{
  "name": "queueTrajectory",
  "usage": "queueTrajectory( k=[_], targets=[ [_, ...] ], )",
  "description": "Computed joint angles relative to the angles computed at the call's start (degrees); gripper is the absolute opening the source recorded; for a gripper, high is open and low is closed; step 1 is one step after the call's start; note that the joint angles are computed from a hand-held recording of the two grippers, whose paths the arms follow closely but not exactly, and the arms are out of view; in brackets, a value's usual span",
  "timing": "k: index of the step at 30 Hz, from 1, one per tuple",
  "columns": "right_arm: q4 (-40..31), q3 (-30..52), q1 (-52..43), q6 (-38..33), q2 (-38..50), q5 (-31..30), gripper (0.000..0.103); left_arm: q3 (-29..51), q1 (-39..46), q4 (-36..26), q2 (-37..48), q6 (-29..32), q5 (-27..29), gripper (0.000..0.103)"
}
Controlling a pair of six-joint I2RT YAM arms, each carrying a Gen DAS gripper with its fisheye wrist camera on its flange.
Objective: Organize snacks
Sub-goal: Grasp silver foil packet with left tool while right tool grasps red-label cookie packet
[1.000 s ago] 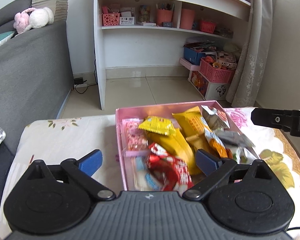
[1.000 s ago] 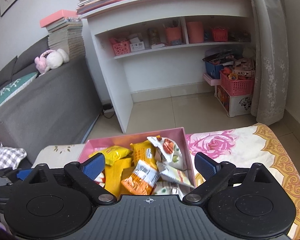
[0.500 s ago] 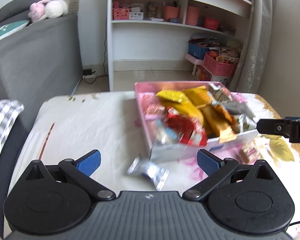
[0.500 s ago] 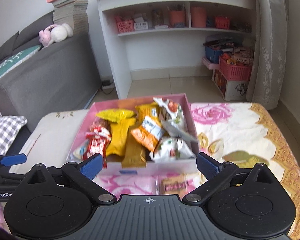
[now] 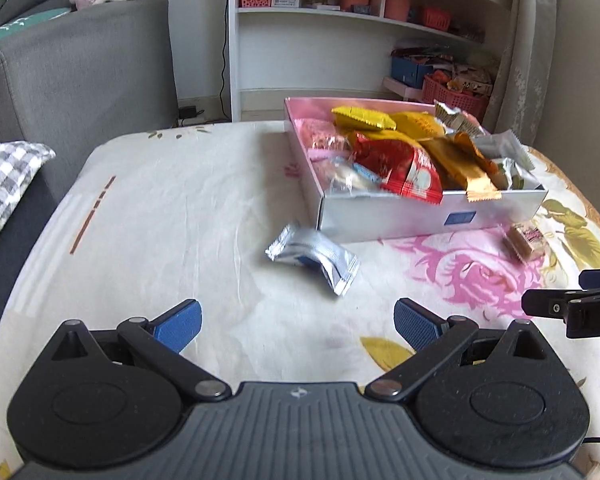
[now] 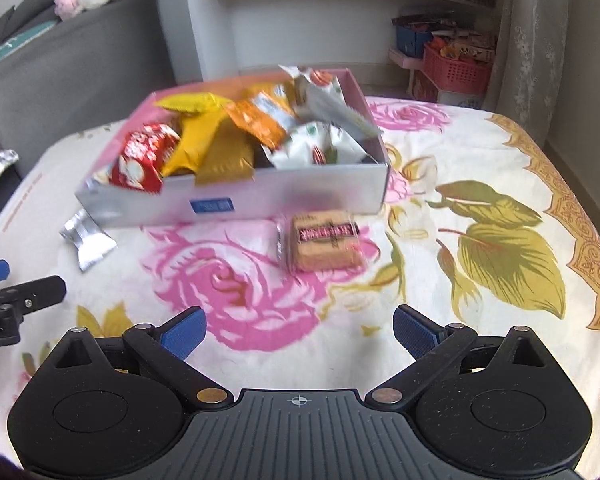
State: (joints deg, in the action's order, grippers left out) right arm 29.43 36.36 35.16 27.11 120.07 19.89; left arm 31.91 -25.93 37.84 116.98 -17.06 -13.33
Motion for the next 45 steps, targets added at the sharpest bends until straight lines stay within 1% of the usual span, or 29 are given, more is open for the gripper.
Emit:
queueTrajectory(
  k=[3, 5, 7, 10, 12, 16, 18, 25, 29, 32, 34, 41, 43, 45],
  targets=[
    [1.19, 0.13, -0.49, -0.92, 1.96, 0.95, 0.101, 0.59, -0.37, 0.45, 2.3, -1.58, -0.34, 0.103],
    [1.36, 0.41, -1.1, -0.59, 3.01, 0.46, 0.102, 1.6, -0.35, -0.55, 3.64, -3.57, -0.05, 0.103],
    [3.81, -0.26, -1.4, -0.62, 3.76, 0.26, 0.103, 1.81, -1.31, 1.08, 4.91, -4.82, -2.27, 0.103],
    [6.38, -0.42, -1.83, -2.5, 4.62, -0.14, 0.103, 2.97, -2.76, 1.24, 6.23, -4.97, -4.96, 0.103],
    [9.48, -0.73, -2.04, -3.11, 5.83, 0.26, 0.103, 3.65, -3.83, 1.74, 7.28, -5.29, -7.12, 0.103],
    [17.95, -1.15, -2.33, -5.21, 9.61, 1.53, 0.103, 5.78, -5.38, 2.29, 9.03, -6.58, -9.68, 0.103],
    [19.93, -0.7, -3.06, -6.53, 10.61, 1.04, 0.103, 7.34, -5.89, 1.95, 9.9, -6.94, -10.49, 0.103],
    [22.13, 1.58, -4.5, -8.42, 12.82, 0.44, 0.103, 12.15, -6.94, 0.1, 12.42, -9.0, -13.8, 0.103],
    [21.74, 2.85, -4.86, -8.65, 13.36, 0.41, 0.103, 12.82, -6.6, 0.14, 12.74, -8.82, -13.66, 0.103],
    [21.49, 3.28, -5.04, -8.83, 13.46, 0.29, 0.103, 13.79, -6.3, -0.33, 12.92, -8.62, -13.69, 0.096],
    [21.24, 3.94, -5.37, -9.1, 13.67, 0.07, 0.103, 13.61, -6.26, -0.27, 12.68, -8.67, -13.88, 0.088],
    [19.55, 5.27, -5.91, -9.33, 13.59, -0.41, 0.103, 14.54, -6.22, -2.27, 12.02, -9.25, -14.28, 0.07],
    [19.27, 5.42, -6.2, -9.73, 13.5, -0.92, 0.103, 14.31, -6.05, -2.69, 11.62, -9.58, -14.36, 0.062],
    [19.31, 5.43, -6.34, -10.06, 13.48, -1.22, 0.103, 14.4, -5.76, -3.28, 11.25, -9.72, -14.09, 0.058]
  ],
)
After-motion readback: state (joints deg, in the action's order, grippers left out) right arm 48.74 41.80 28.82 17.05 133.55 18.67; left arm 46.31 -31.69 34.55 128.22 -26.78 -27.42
